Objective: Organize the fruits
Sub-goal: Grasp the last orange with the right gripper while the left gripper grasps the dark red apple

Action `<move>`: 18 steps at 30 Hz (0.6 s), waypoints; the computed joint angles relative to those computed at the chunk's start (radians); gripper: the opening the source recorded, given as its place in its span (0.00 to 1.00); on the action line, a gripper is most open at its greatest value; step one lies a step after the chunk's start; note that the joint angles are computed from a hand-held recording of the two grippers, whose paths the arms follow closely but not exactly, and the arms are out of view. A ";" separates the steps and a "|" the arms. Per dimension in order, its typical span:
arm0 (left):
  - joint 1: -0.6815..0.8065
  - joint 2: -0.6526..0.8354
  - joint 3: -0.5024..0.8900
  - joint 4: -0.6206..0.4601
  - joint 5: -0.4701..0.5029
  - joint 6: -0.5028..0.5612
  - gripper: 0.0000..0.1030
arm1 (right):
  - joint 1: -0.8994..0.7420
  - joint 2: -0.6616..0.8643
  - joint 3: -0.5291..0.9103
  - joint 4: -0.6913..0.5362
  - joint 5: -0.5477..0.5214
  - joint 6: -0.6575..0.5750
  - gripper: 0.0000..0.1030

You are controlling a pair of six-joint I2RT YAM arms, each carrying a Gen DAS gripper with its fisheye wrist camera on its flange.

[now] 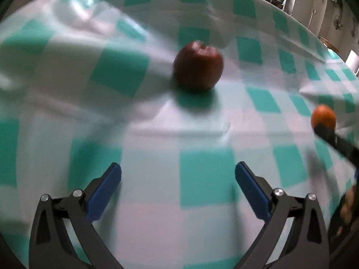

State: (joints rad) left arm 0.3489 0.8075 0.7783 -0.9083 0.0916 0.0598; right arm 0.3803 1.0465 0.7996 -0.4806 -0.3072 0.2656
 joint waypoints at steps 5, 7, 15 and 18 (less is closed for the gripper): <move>-0.232 0.194 0.093 0.177 -0.249 -0.065 0.98 | 0.025 -0.004 -0.009 0.001 0.000 0.007 0.39; -0.260 0.300 0.136 0.247 -0.312 -0.060 0.98 | 0.026 0.002 -0.007 0.000 -0.008 0.006 0.39; -0.260 0.481 0.170 0.376 -0.339 0.020 0.65 | 0.020 0.005 -0.012 -0.003 -0.023 -0.005 0.39; -0.256 0.457 0.155 0.372 -0.292 0.020 0.64 | 0.017 0.001 -0.015 -0.003 -0.025 -0.004 0.39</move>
